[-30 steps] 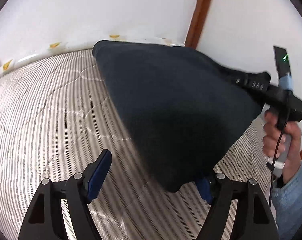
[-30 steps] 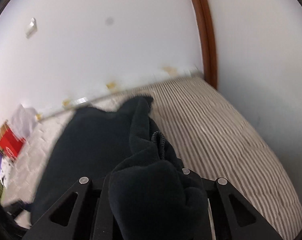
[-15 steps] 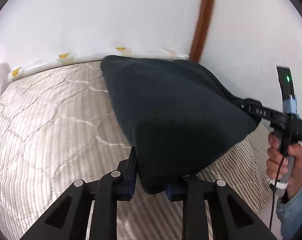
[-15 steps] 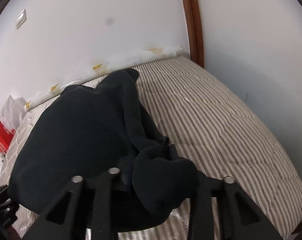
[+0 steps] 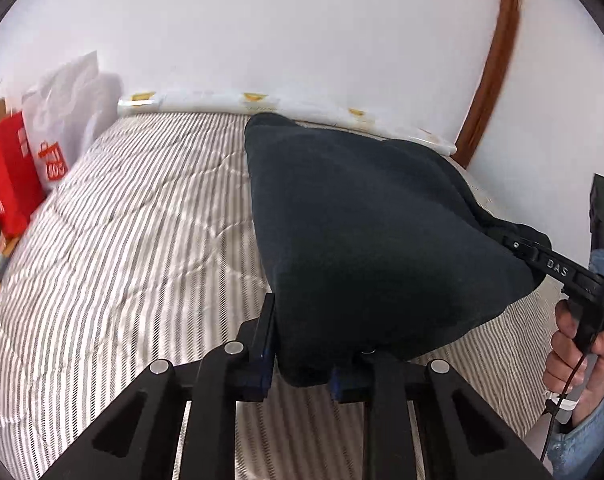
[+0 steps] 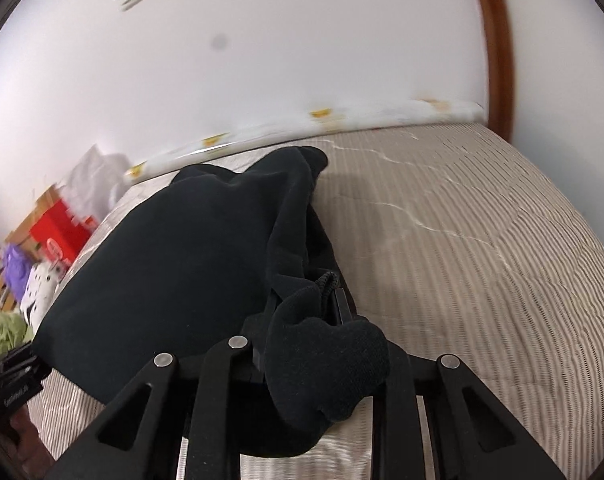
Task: Fold small clothes
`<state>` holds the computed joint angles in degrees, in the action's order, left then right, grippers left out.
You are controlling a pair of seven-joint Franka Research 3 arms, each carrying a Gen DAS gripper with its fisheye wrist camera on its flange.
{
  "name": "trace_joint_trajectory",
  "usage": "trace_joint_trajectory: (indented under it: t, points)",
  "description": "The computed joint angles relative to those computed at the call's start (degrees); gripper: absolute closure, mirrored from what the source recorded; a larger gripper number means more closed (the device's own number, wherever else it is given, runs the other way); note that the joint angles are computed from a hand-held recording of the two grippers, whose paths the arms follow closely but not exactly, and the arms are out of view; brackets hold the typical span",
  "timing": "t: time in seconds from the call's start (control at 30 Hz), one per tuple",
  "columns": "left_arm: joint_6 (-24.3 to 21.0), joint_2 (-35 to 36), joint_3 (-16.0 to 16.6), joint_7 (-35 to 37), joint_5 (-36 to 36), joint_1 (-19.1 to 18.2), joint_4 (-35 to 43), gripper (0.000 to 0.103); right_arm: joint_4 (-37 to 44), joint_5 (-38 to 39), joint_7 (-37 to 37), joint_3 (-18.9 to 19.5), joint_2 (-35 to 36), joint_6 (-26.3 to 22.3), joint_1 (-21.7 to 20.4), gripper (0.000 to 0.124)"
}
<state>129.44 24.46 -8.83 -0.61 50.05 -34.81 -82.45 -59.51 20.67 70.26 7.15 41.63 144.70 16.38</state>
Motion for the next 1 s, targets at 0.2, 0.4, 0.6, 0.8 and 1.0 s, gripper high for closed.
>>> trace_joint_trajectory:
  t: [0.2,0.4,0.6,0.8,1.0]
  points:
    - [0.23,3.72,0.27,3.25,-1.48,-0.55,3.62,0.076,-2.69,3.63,-4.09,2.03,-1.45,-0.65,-2.62,0.102]
    - [2.09,-2.02,-0.43,0.06,-3.00,-0.32,-3.76,0.065,-4.15,-0.12,-3.48,-1.18,-2.62,-1.07,-1.22,0.080]
    - [2.85,-6.11,-2.27,-2.60,-1.24,0.90,-7.41,0.061,-9.00,-0.11,-4.38,-1.21,-7.65,3.09,-2.21,0.080]
    - [1.64,-3.86,-2.72,2.03,-2.20,0.96,-2.64,0.061,-8.45,-0.20,-8.18,-0.05,-7.36,4.67,-0.96,0.091]
    - [2.91,-4.94,-2.11,0.05,-0.02,0.34,-3.34,0.058,-4.43,-5.25,-3.13,-3.76,-3.14,-0.41,1.96,0.095]
